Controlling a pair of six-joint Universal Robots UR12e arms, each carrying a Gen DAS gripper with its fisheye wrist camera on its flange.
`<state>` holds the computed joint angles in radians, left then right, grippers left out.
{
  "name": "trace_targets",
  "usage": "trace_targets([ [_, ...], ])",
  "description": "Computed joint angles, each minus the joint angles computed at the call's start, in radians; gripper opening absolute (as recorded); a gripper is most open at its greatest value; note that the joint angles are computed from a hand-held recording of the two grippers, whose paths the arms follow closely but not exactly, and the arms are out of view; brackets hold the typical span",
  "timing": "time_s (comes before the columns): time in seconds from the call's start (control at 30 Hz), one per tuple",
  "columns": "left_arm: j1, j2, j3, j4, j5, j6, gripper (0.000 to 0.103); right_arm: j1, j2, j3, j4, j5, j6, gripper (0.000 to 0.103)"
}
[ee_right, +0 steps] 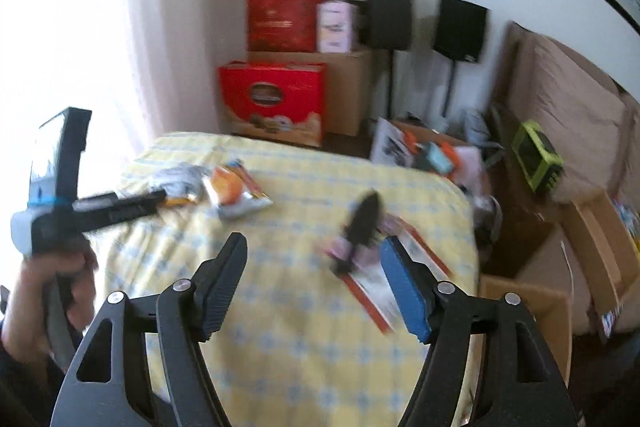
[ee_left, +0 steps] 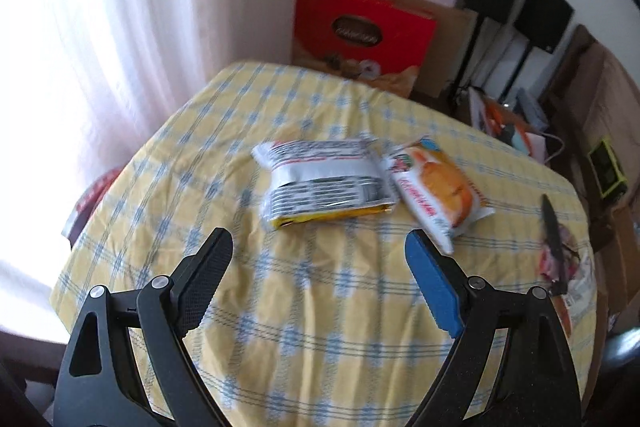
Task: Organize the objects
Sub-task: 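Move both grippers back over the table toward the snack packets, then grasp the orange cake packet with the right gripper while the left grasps the silver packet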
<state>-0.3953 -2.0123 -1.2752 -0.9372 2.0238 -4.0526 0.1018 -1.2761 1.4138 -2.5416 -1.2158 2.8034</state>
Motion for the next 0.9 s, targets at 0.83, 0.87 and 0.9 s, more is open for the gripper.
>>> trace_targets([
  [0.83, 0.038, 0.05, -0.079, -0.038, -0.031, -0.093, 0.087, 0.149, 0.314, -0.398, 0.384, -0.076, -0.127, 0.064],
  [0.87, 0.039, 0.05, -0.08, -0.037, -0.031, -0.093, 0.087, 0.147, 0.317, -0.402, 0.395, -0.069, -0.129, 0.057],
  [0.9, 0.039, 0.051, -0.08, -0.038, -0.03, -0.095, 0.087, 0.146, 0.317, -0.402, 0.397, -0.063, -0.124, 0.056],
])
